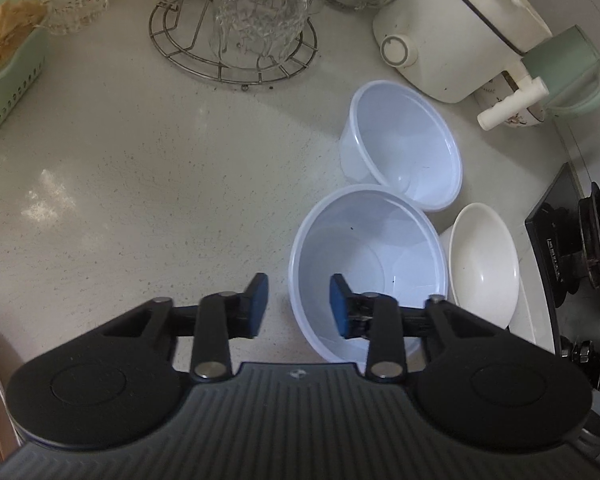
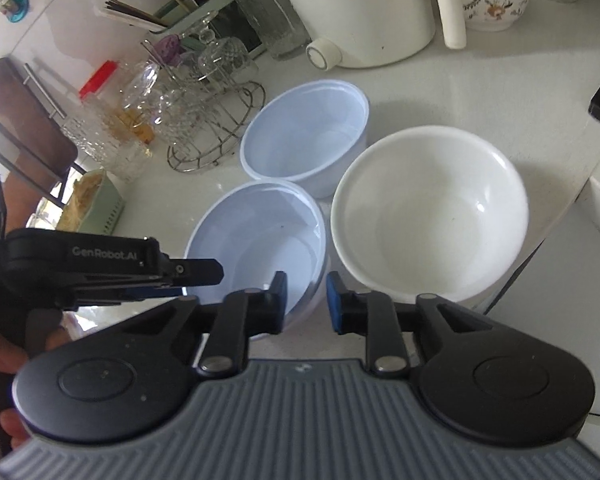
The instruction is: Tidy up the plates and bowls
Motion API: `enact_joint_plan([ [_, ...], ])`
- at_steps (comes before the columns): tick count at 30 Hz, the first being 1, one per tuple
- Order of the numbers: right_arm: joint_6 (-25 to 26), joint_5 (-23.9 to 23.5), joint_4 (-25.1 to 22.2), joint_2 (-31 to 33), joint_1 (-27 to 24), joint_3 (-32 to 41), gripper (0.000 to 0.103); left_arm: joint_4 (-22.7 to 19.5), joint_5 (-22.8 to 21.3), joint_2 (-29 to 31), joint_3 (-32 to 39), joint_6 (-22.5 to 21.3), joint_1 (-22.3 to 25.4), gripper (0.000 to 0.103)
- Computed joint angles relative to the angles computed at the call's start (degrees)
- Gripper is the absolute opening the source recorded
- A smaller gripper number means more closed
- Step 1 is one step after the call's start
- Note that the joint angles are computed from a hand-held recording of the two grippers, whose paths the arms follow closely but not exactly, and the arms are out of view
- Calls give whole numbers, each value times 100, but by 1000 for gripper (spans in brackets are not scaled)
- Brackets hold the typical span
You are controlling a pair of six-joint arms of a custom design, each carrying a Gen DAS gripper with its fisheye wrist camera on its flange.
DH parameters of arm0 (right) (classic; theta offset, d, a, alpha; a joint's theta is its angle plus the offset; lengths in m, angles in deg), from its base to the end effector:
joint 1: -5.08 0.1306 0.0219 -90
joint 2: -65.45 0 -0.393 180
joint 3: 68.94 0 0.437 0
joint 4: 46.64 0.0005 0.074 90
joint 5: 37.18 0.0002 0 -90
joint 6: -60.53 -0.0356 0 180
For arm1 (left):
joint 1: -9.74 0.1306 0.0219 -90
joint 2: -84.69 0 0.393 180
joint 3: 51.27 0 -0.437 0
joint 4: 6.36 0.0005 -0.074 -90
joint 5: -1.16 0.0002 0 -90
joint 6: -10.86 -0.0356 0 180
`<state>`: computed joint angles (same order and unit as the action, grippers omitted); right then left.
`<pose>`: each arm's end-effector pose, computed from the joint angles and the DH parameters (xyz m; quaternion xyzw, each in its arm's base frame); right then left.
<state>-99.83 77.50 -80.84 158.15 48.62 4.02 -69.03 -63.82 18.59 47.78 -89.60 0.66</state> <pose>0.3833 0.3431 0.2895 0.2798 0.8883 0.1426 0.3352 0.6160 -0.1142 0.2741 0.1879 0.9524 -0.2140 0.1087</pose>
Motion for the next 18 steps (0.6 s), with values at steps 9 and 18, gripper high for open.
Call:
enact_joint_plan([
  [9,237,-115,37,-61,0,-4,18,-125,51,-100,28,-33,52,23],
  [18,780,-451,328,51,61,209,18,-141,49,-427,-154,57,423,23],
])
